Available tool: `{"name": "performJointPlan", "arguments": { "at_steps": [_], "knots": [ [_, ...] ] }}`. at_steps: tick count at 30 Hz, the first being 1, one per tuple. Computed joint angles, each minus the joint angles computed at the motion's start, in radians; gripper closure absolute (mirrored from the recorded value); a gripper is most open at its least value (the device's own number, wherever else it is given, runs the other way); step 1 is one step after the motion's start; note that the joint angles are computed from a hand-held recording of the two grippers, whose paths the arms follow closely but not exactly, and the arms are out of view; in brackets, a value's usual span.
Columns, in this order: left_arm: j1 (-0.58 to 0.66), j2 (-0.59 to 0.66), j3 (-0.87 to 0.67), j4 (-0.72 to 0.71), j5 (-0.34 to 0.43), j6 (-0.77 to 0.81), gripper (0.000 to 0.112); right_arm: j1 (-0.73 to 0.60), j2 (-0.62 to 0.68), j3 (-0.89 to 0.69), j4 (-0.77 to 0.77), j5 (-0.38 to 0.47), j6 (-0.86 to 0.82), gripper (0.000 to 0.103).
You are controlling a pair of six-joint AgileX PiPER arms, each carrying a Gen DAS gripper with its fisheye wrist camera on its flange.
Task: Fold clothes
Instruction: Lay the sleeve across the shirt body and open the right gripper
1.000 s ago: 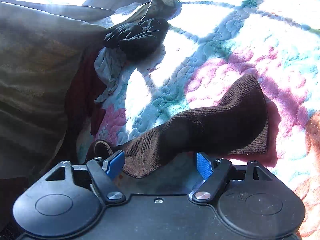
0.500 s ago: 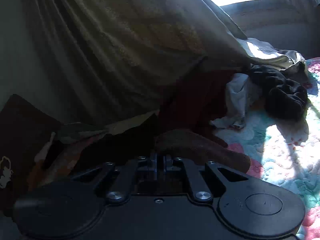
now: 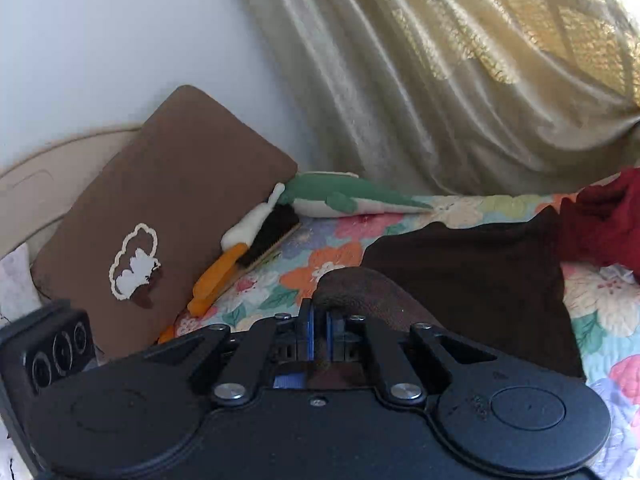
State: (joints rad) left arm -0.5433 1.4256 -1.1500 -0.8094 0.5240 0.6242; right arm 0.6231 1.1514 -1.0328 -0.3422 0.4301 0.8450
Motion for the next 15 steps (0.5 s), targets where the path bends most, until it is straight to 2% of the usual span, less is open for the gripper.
{"name": "performJointPlan", "arguments": {
  "at_steps": [1, 2, 3, 5, 6, 8, 9, 10, 11, 13, 15],
  "knots": [
    [0.033, 0.011, -0.002, -0.034, 0.021, 0.042, 0.045, 0.013, 0.005, 0.019, -0.023, -0.013, 0.035, 0.095],
    [0.052, 0.022, -0.002, -0.029, 0.028, 0.056, 0.059, 0.017, 0.021, 0.026, -0.031, -0.026, 0.053, 0.095],
    [0.057, 0.036, -0.005, 0.017, 0.029, 0.03, 0.08, 0.016, 0.032, 0.037, -0.028, -0.036, 0.062, 0.095],
    [0.075, 0.064, -0.003, 0.064, 0.041, 0.01, 0.094, 0.01, 0.061, 0.067, -0.008, -0.056, 0.073, 0.091],
    [0.091, 0.074, 0.013, 0.028, 0.043, 0.061, 0.098, 0.001, 0.075, 0.074, 0.047, -0.043, 0.035, 0.087],
    [0.104, 0.088, 0.07, -0.02, -0.009, 0.136, 0.099, 0.024, 0.082, 0.101, 0.043, 0.001, 0.059, 0.076],
    [0.106, 0.089, 0.102, 0.001, -0.051, 0.114, 0.099, 0.047, 0.066, 0.132, -0.011, 0.017, 0.131, 0.068],
    [0.109, 0.091, 0.127, 0.049, -0.081, 0.06, 0.099, 0.07, 0.047, 0.162, -0.053, 0.036, 0.199, 0.065],
    [0.116, 0.097, 0.145, 0.095, -0.102, 0.005, 0.099, 0.085, 0.02, 0.195, -0.081, 0.059, 0.248, 0.065],
    [0.132, 0.105, 0.144, 0.147, -0.093, -0.058, 0.099, 0.12, -0.034, 0.254, -0.141, 0.116, 0.351, 0.065],
    [0.148, 0.109, 0.138, 0.182, -0.074, -0.101, 0.098, 0.17, -0.084, 0.298, -0.258, 0.215, 0.519, 0.063]
  ]
}}
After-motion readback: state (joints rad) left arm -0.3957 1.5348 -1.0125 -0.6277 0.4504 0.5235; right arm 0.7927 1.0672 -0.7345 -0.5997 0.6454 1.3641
